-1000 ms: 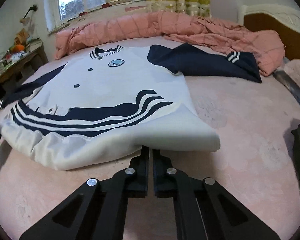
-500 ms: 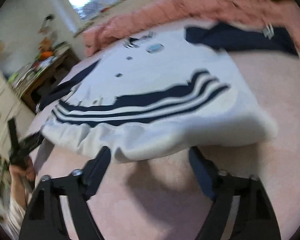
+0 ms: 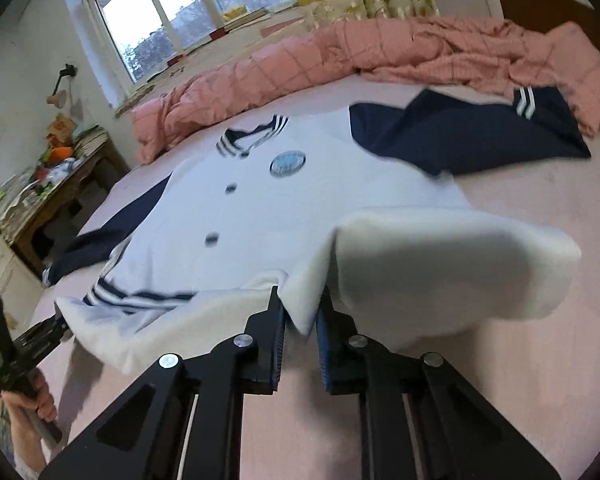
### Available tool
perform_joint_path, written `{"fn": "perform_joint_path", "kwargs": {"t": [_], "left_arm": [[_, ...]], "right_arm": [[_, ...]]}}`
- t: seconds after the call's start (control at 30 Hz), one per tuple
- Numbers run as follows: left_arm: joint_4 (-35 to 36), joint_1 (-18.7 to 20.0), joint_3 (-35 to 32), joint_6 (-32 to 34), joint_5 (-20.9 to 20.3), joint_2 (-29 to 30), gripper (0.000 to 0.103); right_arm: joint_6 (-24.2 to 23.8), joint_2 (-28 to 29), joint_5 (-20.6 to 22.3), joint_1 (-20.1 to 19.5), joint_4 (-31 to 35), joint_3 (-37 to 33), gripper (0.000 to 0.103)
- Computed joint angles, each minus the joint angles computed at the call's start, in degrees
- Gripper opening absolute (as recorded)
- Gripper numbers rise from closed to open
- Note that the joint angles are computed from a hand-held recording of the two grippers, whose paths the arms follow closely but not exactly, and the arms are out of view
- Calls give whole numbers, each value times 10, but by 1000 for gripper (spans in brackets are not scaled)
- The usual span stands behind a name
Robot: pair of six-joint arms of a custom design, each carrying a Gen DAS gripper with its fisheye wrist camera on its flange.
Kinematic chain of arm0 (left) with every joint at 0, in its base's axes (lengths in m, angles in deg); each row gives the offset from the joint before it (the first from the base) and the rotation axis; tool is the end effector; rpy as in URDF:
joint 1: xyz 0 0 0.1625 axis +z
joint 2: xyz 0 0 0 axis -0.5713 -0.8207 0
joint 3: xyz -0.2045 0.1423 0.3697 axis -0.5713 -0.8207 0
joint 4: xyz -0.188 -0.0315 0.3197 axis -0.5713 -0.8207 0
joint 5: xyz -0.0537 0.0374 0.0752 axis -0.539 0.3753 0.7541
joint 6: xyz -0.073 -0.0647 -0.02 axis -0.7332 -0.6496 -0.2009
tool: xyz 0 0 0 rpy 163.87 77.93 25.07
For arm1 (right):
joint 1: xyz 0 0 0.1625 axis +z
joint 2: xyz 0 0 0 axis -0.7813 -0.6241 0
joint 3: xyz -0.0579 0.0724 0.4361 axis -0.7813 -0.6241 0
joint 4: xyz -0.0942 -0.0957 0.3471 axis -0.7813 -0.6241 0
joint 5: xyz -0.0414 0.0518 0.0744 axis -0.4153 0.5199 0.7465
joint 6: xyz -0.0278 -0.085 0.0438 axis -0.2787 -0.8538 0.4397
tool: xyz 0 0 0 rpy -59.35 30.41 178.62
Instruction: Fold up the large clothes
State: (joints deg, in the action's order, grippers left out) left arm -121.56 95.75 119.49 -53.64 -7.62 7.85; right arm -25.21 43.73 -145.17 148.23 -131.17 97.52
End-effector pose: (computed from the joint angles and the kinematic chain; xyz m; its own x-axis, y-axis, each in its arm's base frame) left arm -0.0824 -0.6072 0.2295 -0.6750 -0.3301 -0.6598 0.3557 0.6380 -0.6830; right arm 0.1966 -0.7180 0.1385 -0.8528 -0.2979 0.4289 -0.4953 0.7217 -0.4836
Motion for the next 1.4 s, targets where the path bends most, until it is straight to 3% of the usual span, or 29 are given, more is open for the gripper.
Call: {"fn": "perform_joint_path", "kwargs": {"t": [0.17, 0.3, 0.4, 0.43, 0.47, 0.5, 0.57, 0.63, 0.67, 0.73, 0.77, 0.83, 0.9, 0.93, 0.97, 1.03, 1.07, 1.13, 1.17, 1.23, 1.3, 1.33, 1.4], "left_arm": [[12, 34, -93, 32, -13, 33, 34], [-40, 63, -142, 99, -38, 63, 37], [-79, 80, -127, 100, -90, 57, 43], [-68, 82, -121, 81, -101, 47, 53], [-71, 81, -116, 74, -105, 39, 70], [-96, 76, -108, 82, -98, 35, 78], [-132, 65, -98, 98, -61, 30, 96], [-105, 62, -79, 69, -53, 11, 103], [-73, 65, -69, 43, -64, -3, 103], [-2, 74, -60, -2, -90, -26, 103], [22, 80, -62, -21, -96, -30, 103], [53, 93, -63, -49, -117, -35, 103], [58, 105, -61, -58, -160, -39, 97], [40, 108, -57, -53, -173, -39, 75], [-2, 106, -53, -33, -169, -32, 37], [-122, 95, -44, 51, -161, -14, 7], [-181, 87, -37, 88, -175, -11, 6], [-301, 68, -26, 190, -213, -4, 6], [-361, 57, -29, 250, -221, 10, 6], [-457, 47, -51, 353, -222, 45, 6], [-472, 47, -89, 396, -184, 70, 7], [-448, 51, -120, 401, -140, 84, 7], [-340, 74, -165, 345, -64, 98, 8]], "right_arm": [[-21, 74, -35, 19, 4, -119, 13], [-48, 126, -28, 21, -1, -206, 13], [-64, 148, -4, 11, -14, -231, 14], [-71, 151, 1, 7, -22, -230, 16], [-84, 153, -6, 7, -21, -232, 26], [-94, 152, -19, 9, -19, -232, 32], [-104, 143, -21, 13, -29, -220, 65], [-105, 130, -11, 14, -68, -195, 75], [-105, 125, -16, 15, -79, -188, 75], [-96, 117, -35, 17, -91, -186, 79], [-90, 114, -46, 16, -94, -187, 87], [-70, 110, -77, 10, -100, -192, 88], [-64, 108, -102, 2, -103, -197, 88], [-60, 110, -123, -4, -93, -206, 88], [-50, 108, -130, -11, -74, -209, 88], [-1, 90, -105, -29, 19, -211, 85], [20, 82, -84, -38, 64, -212, 56], [46, 77, -44, -52, 121, -221, 19], [43, 79, -44, -53, 115, -222, 6], [21, 84, -47, -53, 62, -214, 5], [26, 80, -35, -55, 37, -202, 5], [34, 80, -40, -54, 42, -202, 5], [56, 90, -66, -53, 85, -229, 5]]}}
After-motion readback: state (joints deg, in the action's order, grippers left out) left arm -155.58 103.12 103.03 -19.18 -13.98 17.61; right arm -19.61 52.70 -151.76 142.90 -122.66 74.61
